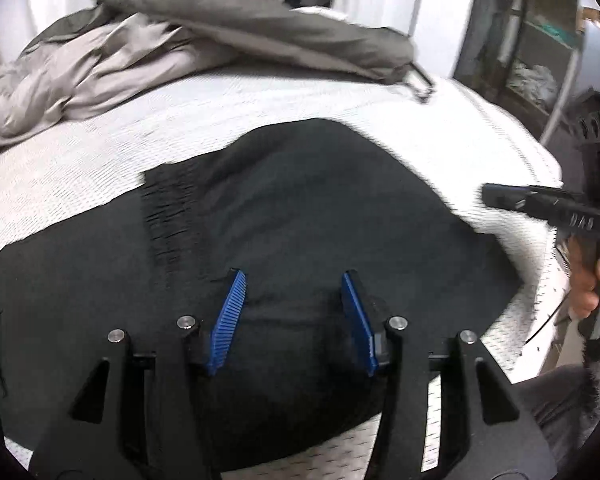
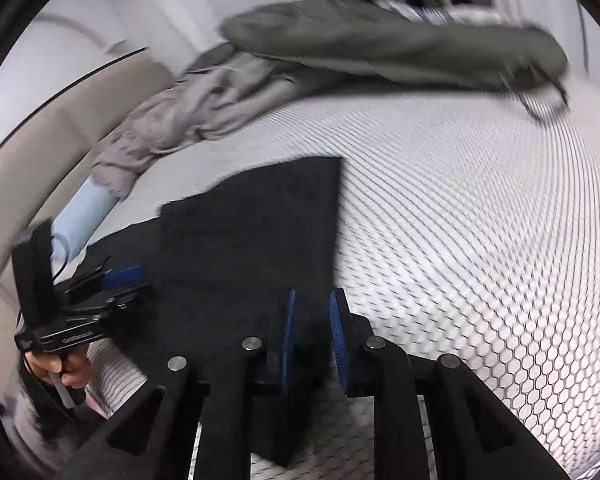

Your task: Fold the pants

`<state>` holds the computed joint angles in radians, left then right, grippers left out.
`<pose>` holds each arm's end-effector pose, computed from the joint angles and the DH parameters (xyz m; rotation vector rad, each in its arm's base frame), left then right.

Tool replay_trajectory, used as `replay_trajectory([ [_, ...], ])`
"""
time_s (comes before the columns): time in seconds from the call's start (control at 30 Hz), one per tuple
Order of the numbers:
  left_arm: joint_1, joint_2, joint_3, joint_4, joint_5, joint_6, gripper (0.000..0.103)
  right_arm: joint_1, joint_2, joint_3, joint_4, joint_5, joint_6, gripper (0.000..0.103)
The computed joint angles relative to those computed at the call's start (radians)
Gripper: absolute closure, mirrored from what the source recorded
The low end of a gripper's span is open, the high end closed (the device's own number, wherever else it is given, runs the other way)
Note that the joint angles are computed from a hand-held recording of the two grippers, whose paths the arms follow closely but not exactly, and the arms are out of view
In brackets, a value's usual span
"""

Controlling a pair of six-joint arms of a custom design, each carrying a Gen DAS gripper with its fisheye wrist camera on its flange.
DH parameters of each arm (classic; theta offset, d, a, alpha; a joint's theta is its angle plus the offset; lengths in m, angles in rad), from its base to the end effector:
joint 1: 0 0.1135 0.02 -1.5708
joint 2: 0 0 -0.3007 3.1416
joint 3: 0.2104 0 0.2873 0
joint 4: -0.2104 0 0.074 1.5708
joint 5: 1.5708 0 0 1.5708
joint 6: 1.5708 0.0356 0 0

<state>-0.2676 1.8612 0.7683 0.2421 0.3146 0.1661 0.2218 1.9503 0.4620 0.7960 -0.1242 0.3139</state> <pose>0.3440 -0.1057 0.0986 0.6579 2.3186 -0.4271 0.2902 0.0700 0.0480 0.0386 2.2918 0.4223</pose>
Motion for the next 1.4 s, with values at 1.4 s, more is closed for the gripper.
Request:
replay_trajectory([
  [1.4, 0.252, 0.073, 0.072, -0.154, 0.108, 0.009, 0.056, -0.064, 0.344, 0.137, 0.187, -0.293, 0.264, 0.058],
])
